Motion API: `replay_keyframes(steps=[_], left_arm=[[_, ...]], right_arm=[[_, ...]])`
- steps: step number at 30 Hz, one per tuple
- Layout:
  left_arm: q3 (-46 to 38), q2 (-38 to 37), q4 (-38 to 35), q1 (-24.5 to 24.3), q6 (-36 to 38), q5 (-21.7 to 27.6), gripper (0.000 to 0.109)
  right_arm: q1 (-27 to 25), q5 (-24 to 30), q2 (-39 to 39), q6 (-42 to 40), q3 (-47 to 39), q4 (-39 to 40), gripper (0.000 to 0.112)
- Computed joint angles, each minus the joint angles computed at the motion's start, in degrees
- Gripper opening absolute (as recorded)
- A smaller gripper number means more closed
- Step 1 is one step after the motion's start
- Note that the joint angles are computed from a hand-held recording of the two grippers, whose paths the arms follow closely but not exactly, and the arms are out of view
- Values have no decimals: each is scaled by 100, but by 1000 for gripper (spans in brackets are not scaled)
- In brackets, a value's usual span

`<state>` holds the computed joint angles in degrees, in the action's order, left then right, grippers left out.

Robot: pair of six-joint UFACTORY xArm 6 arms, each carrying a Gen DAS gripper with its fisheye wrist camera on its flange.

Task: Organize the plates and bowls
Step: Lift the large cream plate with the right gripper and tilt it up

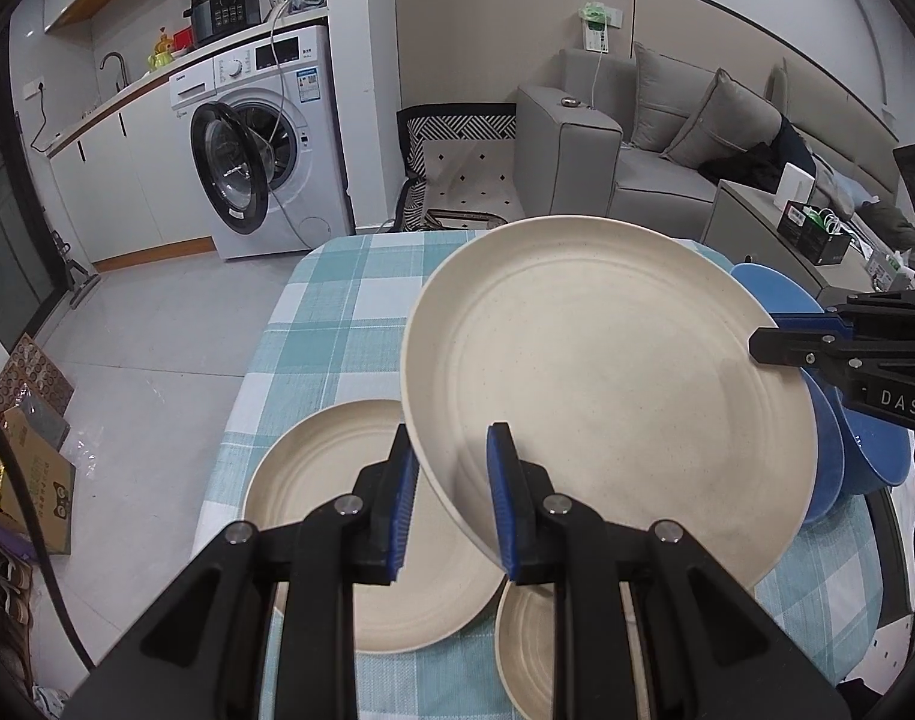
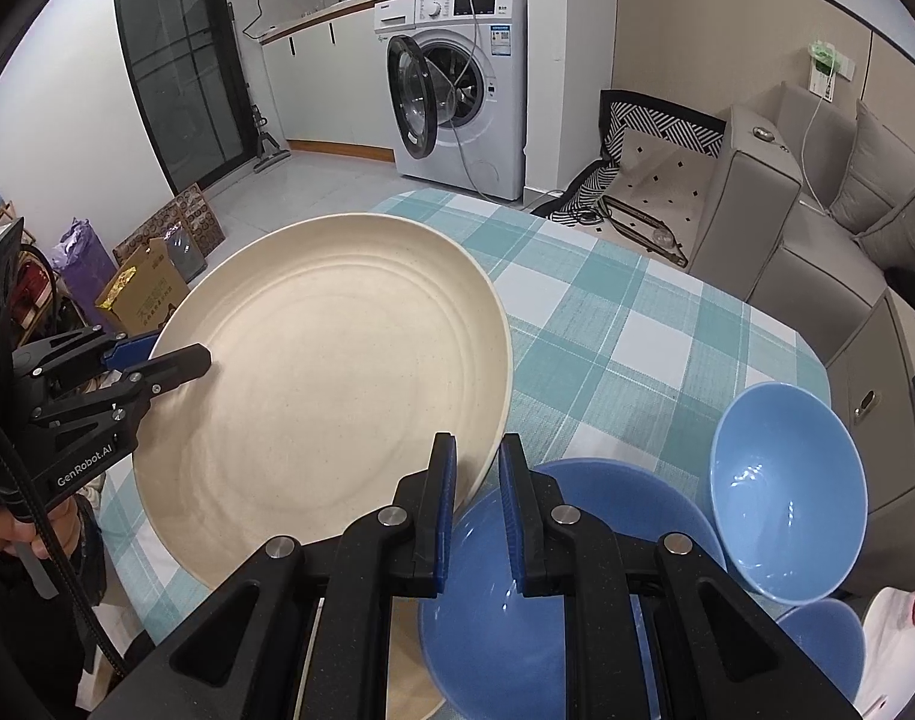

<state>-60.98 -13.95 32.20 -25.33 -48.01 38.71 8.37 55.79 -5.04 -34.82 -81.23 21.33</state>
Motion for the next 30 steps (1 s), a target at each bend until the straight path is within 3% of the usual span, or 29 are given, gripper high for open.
replay_keyframes(steps=[30], left_arm=[[1059,-927,794,-518,-1038,40,21]], right_arm=[[-81,-178,-1280,-331,1504,192,15]])
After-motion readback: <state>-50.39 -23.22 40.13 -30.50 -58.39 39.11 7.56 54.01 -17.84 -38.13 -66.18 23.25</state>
